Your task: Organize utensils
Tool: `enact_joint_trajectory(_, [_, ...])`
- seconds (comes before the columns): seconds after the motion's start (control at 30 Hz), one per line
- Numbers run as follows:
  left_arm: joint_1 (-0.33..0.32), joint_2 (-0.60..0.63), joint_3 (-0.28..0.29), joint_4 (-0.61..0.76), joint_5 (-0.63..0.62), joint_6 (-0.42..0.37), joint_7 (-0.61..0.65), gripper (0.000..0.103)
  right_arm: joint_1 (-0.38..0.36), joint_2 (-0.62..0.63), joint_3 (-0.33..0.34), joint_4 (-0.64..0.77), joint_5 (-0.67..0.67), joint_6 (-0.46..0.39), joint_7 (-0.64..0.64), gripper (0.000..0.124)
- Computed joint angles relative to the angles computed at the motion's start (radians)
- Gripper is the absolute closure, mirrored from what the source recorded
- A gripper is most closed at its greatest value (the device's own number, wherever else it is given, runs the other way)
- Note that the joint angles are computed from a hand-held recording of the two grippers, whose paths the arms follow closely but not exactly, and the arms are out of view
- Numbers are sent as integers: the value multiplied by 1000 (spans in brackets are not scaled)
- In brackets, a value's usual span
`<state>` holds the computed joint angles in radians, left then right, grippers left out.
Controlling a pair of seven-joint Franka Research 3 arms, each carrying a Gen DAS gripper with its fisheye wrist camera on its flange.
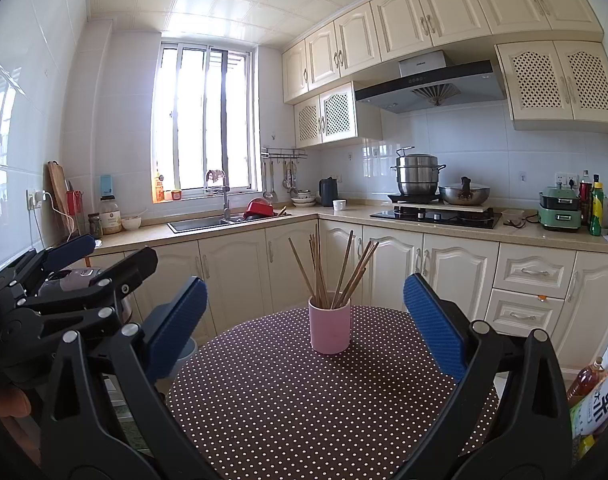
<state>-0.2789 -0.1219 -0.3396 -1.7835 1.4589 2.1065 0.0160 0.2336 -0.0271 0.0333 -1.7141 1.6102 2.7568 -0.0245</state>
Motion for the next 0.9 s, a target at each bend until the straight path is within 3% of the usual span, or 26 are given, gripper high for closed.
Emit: enact_joint_trajectory(0.9, [8, 3, 8, -4, -10, 7, -2, 13, 3, 28, 9, 18, -41, -7, 54, 27])
